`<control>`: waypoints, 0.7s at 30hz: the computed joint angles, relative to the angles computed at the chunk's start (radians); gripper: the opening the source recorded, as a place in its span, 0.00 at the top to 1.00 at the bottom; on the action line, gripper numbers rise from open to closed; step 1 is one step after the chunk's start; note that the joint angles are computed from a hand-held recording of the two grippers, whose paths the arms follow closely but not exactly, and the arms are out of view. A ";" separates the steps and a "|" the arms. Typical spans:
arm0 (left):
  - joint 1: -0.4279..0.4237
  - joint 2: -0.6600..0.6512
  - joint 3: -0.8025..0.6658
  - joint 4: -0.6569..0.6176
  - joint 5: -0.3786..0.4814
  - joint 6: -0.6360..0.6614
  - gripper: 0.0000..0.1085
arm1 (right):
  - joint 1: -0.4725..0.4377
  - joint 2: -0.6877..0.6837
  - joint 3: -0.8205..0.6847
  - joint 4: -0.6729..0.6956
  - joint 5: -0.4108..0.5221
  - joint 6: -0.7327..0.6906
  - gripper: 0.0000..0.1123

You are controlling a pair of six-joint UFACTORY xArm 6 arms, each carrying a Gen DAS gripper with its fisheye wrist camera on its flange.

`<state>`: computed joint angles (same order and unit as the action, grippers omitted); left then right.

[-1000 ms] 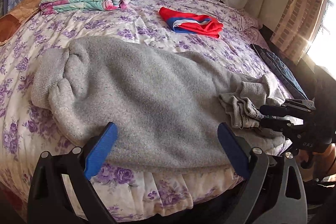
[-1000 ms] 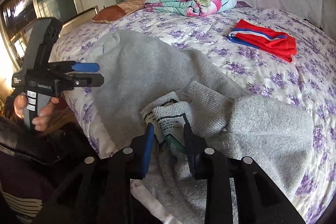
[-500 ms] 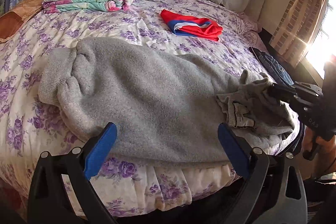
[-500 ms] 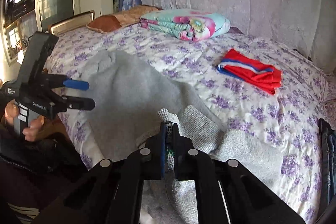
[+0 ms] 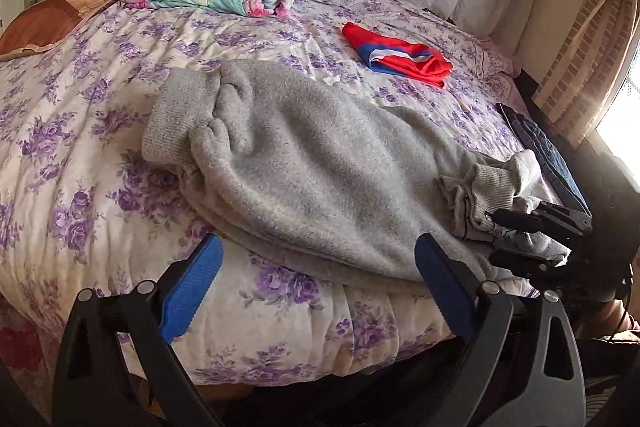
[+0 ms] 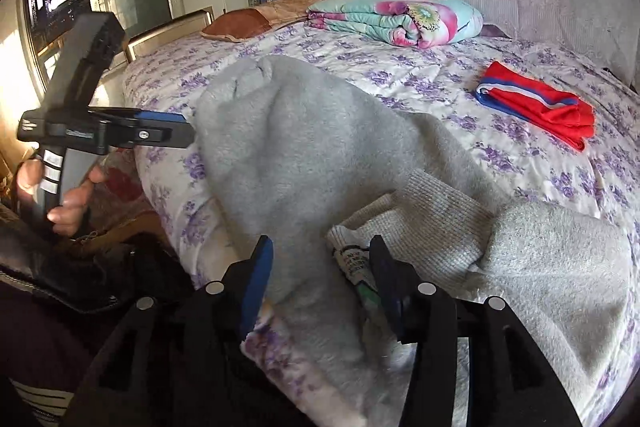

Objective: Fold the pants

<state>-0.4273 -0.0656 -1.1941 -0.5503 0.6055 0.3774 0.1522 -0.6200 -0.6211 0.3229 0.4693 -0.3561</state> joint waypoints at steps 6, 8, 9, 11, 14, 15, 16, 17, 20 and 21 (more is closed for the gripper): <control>0.030 0.000 0.003 -0.011 0.023 -0.021 0.13 | -0.006 -0.029 0.032 0.054 -0.031 -0.001 0.55; 0.044 0.008 -0.002 -0.023 0.045 -0.037 0.13 | -0.034 0.037 0.008 -0.011 -0.003 0.077 0.55; 0.055 0.013 -0.008 -0.039 0.061 -0.044 0.13 | -0.033 0.040 0.014 0.017 -0.019 0.063 0.55; 0.090 0.032 -0.033 -0.162 0.125 -0.019 0.13 | -0.017 0.016 0.020 0.009 -0.035 0.075 0.52; 0.121 0.094 -0.098 -0.307 0.187 -0.032 0.13 | 0.006 -0.040 0.038 0.125 -0.073 -0.006 0.49; 0.122 0.122 -0.124 -0.318 0.182 -0.053 0.12 | 0.011 -0.057 0.047 0.136 -0.093 -0.003 0.47; 0.118 0.146 -0.142 -0.298 0.163 -0.107 0.12 | 0.011 -0.072 0.053 0.178 -0.103 -0.027 0.46; 0.114 0.166 -0.151 -0.294 0.129 -0.159 0.12 | 0.010 -0.092 0.061 0.226 -0.103 -0.052 0.46; 0.101 0.224 -0.206 -0.317 0.053 -0.206 0.12 | -0.004 -0.143 0.088 0.236 -0.094 -0.042 0.46; 0.099 0.245 -0.229 -0.325 0.046 -0.216 0.10 | -0.012 -0.165 0.101 0.242 -0.088 -0.038 0.46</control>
